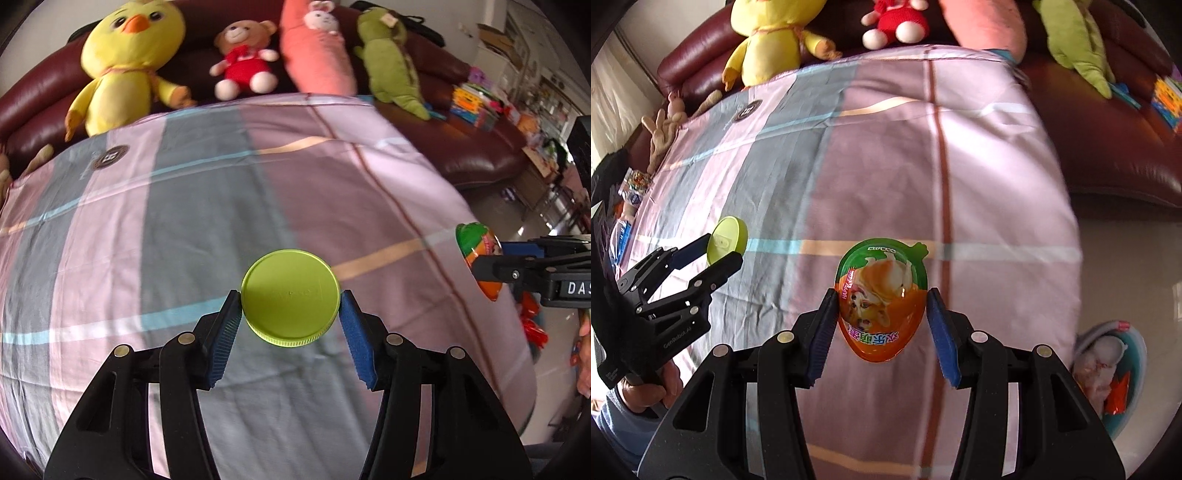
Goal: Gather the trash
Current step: 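Carry the lid and egg container over the teal bin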
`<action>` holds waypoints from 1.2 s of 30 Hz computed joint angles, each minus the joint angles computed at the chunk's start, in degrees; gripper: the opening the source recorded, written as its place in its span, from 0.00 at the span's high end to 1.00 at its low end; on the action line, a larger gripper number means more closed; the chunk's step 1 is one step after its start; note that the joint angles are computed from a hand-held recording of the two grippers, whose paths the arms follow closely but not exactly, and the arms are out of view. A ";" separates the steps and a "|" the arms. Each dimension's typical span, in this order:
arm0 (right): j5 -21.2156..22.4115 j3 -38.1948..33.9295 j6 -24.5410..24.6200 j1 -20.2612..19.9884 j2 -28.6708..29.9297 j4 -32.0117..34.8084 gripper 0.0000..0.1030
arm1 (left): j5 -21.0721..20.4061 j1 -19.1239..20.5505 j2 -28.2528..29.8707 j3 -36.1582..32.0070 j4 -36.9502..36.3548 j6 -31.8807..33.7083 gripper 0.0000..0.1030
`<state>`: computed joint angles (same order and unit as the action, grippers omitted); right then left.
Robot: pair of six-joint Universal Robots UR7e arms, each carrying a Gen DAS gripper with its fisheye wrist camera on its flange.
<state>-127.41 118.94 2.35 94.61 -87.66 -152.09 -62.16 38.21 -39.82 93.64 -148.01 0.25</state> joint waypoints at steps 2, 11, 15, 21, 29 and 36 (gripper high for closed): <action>0.33 1.74 0.08 -0.41 -2.69 -0.42 0.55 | -0.70 -1.23 0.02 0.48 0.20 -0.25 0.46; 3.35 8.79 0.01 -4.33 -15.29 -1.28 0.55 | -4.05 -6.77 1.72 0.82 1.08 -0.51 0.46; 5.67 11.75 -0.42 -7.37 -21.79 -1.45 0.55 | -5.83 -9.27 3.24 0.14 1.48 -0.23 0.46; 9.03 15.02 -2.05 -12.87 -31.06 -0.28 0.55 | -8.34 -12.44 5.79 -1.38 2.56 0.26 0.46; 16.04 17.77 -5.88 -24.23 -43.09 3.89 0.55 | -11.64 -15.95 9.15 -3.79 3.87 1.28 0.46; 25.96 18.86 -11.09 -37.87 -53.06 9.76 0.55 | -14.40 -18.09 11.99 -6.10 4.98 1.37 0.46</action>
<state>-101.45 137.80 -8.75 56.74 -140.71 -142.33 -76.55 20.12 -27.84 87.54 -143.03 1.62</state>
